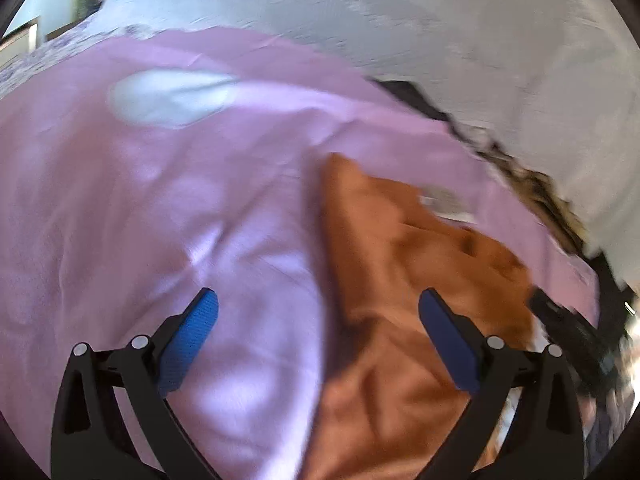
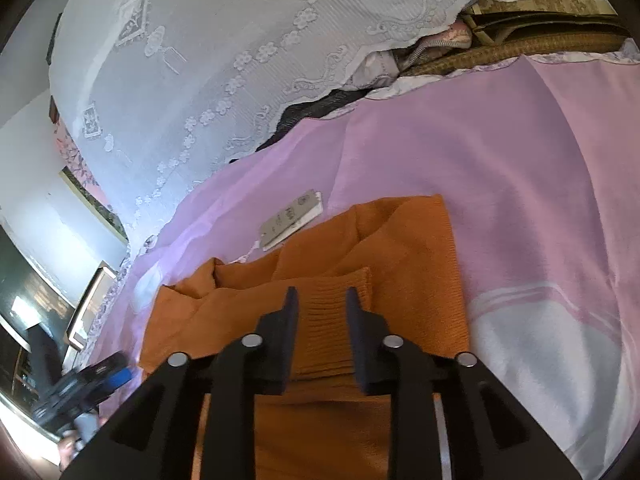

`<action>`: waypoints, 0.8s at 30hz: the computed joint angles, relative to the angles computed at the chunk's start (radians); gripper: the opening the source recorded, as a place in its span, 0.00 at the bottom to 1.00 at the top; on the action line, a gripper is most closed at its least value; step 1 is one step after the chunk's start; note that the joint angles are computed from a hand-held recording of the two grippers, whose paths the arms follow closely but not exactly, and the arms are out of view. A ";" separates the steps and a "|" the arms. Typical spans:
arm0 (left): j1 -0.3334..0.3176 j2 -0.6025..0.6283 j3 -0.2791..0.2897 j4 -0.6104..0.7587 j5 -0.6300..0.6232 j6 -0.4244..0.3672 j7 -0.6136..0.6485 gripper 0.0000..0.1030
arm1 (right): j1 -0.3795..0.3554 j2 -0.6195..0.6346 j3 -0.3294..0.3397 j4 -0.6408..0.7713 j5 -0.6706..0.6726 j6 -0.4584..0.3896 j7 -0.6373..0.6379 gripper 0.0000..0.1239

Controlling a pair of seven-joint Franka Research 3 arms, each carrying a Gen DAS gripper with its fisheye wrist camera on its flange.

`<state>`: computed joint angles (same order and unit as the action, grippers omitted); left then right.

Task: Fold small clothes

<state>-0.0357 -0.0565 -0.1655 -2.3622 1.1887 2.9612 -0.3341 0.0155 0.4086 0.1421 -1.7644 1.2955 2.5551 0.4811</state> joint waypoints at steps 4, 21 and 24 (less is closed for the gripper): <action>-0.034 0.009 -0.021 -0.001 -0.062 -0.039 0.144 0.95 | -0.022 0.028 -0.010 0.029 -0.023 -0.069 0.101 0.21; -0.120 0.114 -0.019 0.136 -0.003 -0.339 0.048 0.96 | -0.003 0.010 0.003 -0.006 -0.053 0.003 0.068 0.27; -0.144 0.173 -0.017 0.197 -0.142 -0.431 0.182 0.96 | -0.005 0.010 0.003 -0.008 -0.049 0.002 0.062 0.27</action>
